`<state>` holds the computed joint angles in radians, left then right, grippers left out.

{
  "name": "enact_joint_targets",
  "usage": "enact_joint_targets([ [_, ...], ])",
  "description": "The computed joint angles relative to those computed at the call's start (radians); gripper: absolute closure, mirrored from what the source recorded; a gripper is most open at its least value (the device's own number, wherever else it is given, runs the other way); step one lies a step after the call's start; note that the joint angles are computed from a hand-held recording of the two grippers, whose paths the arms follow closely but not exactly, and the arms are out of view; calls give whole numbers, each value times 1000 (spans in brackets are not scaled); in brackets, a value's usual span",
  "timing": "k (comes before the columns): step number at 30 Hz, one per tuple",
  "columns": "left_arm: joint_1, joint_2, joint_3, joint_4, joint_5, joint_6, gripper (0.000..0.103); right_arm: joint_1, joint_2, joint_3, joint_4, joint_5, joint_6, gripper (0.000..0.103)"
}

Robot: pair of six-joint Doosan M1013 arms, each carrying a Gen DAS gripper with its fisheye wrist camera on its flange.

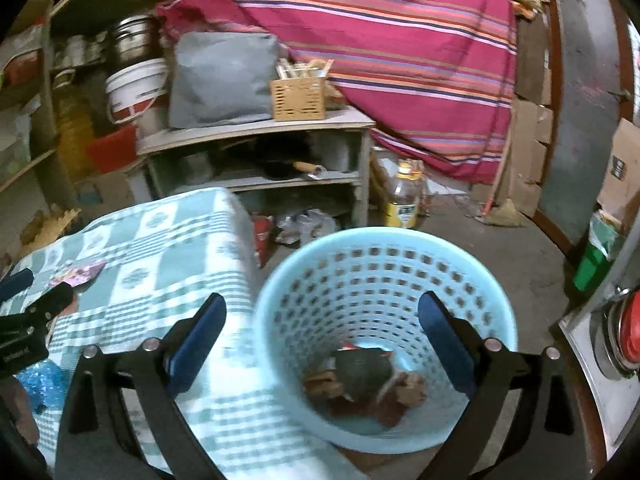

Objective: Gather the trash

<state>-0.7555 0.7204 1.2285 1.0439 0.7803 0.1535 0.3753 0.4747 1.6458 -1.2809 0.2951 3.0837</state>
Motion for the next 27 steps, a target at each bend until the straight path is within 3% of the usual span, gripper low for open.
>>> enact_joint_targets([
  [7, 55, -52, 102, -38, 17, -11, 6, 46, 40, -61, 146, -8, -157, 8],
  [15, 132, -56, 141, -237, -32, 174, 6, 87, 94, -135, 301, 13, -349, 8],
  [24, 184, -55, 152, -386, -107, 319, 6, 103, 144, -204, 460, 33, -508, 8],
  [27, 193, -41, 135, -445, -103, 385, 13, 108, 153, -217, 486, 38, -543, 8],
])
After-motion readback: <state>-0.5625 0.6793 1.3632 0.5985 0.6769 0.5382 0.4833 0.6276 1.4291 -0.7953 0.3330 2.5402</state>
